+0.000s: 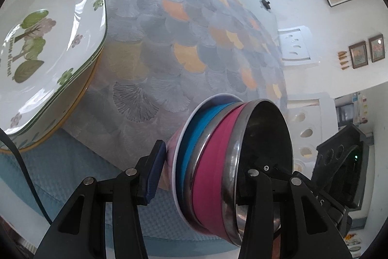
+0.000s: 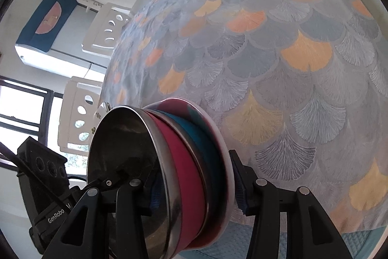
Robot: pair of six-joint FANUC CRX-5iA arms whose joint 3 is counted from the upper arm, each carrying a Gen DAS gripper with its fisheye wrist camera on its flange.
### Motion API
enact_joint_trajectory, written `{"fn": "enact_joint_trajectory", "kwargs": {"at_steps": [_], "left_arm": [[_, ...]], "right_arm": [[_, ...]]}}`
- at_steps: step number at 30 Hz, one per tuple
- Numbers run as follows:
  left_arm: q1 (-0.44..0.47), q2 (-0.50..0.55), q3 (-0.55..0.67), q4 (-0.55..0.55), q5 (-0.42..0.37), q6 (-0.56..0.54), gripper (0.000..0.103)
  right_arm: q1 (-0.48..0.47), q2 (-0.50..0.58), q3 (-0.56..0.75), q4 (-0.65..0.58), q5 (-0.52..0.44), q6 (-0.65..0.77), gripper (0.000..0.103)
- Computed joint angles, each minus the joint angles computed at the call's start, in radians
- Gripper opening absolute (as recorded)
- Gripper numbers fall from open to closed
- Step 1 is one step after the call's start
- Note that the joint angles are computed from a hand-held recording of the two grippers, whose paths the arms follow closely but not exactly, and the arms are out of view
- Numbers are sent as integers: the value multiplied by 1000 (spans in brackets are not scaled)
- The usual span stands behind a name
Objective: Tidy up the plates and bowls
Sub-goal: 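Lift the nested bowl stack and carry it over the hexagonal plate stack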
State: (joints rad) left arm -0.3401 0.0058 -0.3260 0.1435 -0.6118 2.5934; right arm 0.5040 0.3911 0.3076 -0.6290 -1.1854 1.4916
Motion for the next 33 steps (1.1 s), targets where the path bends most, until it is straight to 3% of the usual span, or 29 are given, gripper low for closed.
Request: {"fn": "enact_joint_trajectory", "kwargs": {"at_steps": [7, 18, 22, 30, 33], "left_arm": [[-4, -5, 28, -42, -12, 74, 42], [8, -47, 75, -127, -22, 84, 42], [23, -92, 82, -156, -64, 104, 44], [96, -250, 25, -207, -153, 173, 42], [149, -297, 15, -197, -226, 110, 42]], "right_arm": [[9, -13, 2, 32, -3, -39, 47], [44, -68, 16, 84, 74, 0, 47], [56, -82, 41, 56, 88, 1, 47], [149, -31, 155, 67, 18, -42, 47], [192, -2, 201, 55, -10, -84, 47]]}}
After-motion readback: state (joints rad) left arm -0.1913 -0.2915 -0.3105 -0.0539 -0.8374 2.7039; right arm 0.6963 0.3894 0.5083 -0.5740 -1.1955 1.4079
